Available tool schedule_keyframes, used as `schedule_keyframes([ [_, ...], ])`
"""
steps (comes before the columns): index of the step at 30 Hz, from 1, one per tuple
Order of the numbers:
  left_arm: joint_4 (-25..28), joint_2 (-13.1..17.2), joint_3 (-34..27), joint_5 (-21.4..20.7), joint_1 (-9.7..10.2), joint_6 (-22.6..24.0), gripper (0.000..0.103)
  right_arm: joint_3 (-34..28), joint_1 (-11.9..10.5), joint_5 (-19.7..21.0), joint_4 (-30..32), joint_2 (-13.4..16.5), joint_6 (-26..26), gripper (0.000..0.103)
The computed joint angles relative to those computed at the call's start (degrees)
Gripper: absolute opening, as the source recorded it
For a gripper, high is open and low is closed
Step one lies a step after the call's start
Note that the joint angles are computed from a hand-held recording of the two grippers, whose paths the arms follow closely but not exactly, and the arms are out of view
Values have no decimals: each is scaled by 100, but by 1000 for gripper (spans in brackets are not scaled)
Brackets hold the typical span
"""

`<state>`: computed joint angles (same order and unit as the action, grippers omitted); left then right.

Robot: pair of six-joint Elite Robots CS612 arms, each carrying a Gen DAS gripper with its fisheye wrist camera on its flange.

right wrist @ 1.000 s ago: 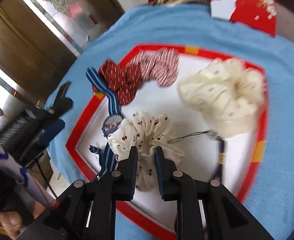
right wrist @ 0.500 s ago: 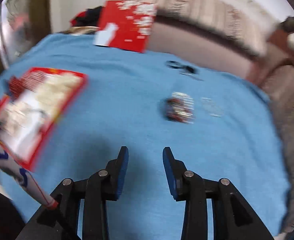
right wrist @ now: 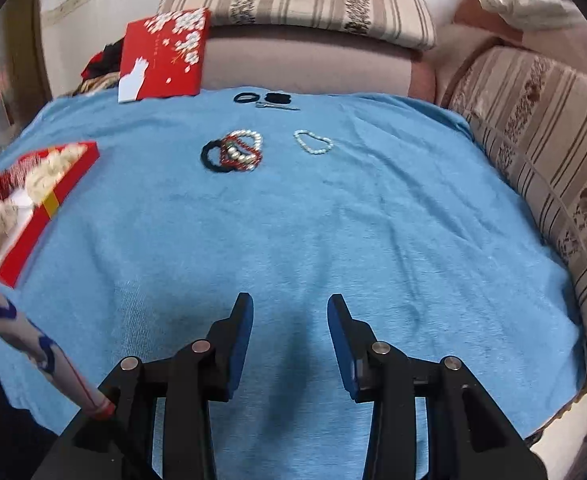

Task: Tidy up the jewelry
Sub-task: 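Move both empty tools back to the remaining bracelets, then grasp the black scalloped hair tie with the left tool while the right tool grasps the pearl bracelet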

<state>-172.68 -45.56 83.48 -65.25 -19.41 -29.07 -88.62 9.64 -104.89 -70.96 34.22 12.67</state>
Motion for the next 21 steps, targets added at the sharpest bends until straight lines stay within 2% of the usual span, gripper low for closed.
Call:
schedule_keyframes([
  [5,186,-30,-60,-457,-141,395,69,113,-243,326,16,-97,155,47],
  [10,613,188,-496,-1103,-229,455,69,496,-440,792,-164,-222,405,47],
  [15,1216,608,-1205,-2149,-254,713,69,961,-547,1019,-475,-347,378,47],
  [19,1749,1054,-1958,-2769,-297,1087,68,1365,-650,1142,-779,-462,450,47],
  [21,2040,1314,-2417,-3063,-322,1246,59,1481,-695,1183,-952,-487,499,47],
])
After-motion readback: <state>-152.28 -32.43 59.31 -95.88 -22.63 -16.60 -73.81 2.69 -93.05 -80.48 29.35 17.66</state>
